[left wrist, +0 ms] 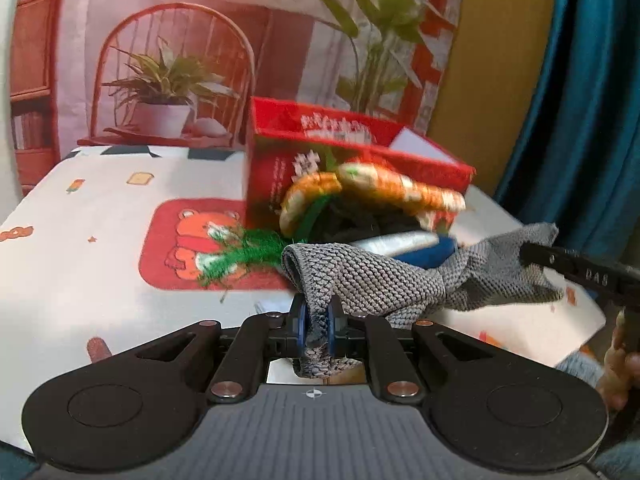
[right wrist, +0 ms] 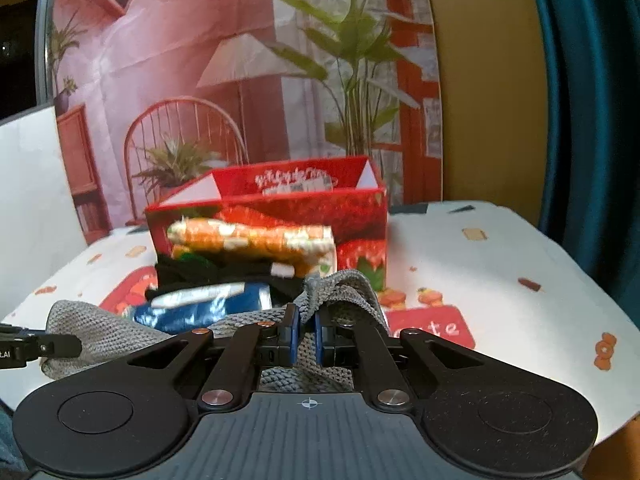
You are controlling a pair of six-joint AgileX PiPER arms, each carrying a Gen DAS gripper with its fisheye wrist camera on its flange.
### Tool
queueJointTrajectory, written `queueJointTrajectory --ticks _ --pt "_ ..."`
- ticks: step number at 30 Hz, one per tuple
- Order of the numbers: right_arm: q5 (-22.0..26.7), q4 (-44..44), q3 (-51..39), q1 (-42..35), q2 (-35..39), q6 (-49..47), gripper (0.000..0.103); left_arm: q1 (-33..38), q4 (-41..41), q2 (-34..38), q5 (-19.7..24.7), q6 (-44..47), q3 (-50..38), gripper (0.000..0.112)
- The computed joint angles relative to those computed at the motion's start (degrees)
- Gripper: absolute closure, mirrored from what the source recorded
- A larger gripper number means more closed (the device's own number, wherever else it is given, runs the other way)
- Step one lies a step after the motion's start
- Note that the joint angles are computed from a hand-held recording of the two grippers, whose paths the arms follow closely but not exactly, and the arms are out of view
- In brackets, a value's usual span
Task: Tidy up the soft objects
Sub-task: 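Carry the grey towel into the red box and open the left tool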
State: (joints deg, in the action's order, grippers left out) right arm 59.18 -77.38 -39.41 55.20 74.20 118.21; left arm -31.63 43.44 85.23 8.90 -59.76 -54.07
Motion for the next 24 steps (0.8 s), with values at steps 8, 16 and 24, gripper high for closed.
queueJointTrajectory --ticks 8,16,24 --pt "-2.8 -1.5 -5.6 -3.6 -1.8 -9.1 0.096 -0.2 3.8 -1.0 4.4 -3.6 -7.0 0.101" --pt "-13.8 -2.7 -15.8 -16.2 -0.8 -20.7 0.096 0.6 -2.7 5.3 9.9 7.8 -23.5 0.101" --pt "-26.6 5.7 -31.1 -31.7 10.3 -35.5 0.096 4.0 -26.5 25.8 25.0 37.7 -58.8 0.101"
